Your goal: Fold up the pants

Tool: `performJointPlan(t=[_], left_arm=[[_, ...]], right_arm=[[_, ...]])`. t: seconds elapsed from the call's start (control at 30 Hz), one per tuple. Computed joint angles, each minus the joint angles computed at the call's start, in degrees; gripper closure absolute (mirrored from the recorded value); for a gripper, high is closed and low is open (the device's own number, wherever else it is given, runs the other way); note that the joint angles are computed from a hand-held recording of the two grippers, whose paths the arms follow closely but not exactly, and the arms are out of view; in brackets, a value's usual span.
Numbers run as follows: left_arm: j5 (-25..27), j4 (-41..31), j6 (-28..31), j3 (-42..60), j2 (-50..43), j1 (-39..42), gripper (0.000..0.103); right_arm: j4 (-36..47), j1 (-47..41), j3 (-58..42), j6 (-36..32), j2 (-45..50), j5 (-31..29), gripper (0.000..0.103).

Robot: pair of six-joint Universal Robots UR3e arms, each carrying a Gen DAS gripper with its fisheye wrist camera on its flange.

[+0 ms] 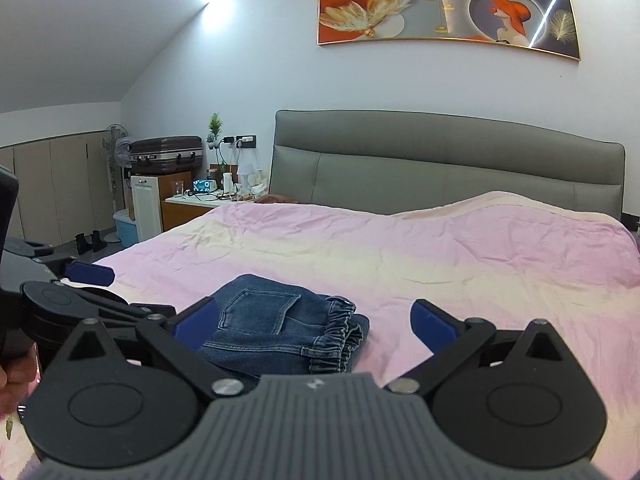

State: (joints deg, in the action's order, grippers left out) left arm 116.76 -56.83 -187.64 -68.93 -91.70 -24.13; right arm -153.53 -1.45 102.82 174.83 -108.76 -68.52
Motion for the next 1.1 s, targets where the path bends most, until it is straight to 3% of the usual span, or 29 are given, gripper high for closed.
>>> performJointPlan(t=[0.17,0.33,0.53,1.1], left_arm=[[0.30,1.70,-3.64,-5.57,2.11,0.84,0.010],[-1.24,4.40,-2.83,-9.58,3.08,2.33,0.010],[-3.54,4.64,-2.17,-9.75,2.06,3.10,0.010],[-4.01,3.05,-2.34,-7.41,0.92,2.83,0.010]], right_arm=[[-2.75,3.27,1.38,2.48,3.74,-4.13,0.005],[-6.02,6.12,3.14,1.50,6.67,-8.14,0.005],[-5.00,6.09,4.20,2.29,7.82,-8.64,0.005],[-6.37,6.20,3.84,2.57,8.69,-8.73,0.005]])
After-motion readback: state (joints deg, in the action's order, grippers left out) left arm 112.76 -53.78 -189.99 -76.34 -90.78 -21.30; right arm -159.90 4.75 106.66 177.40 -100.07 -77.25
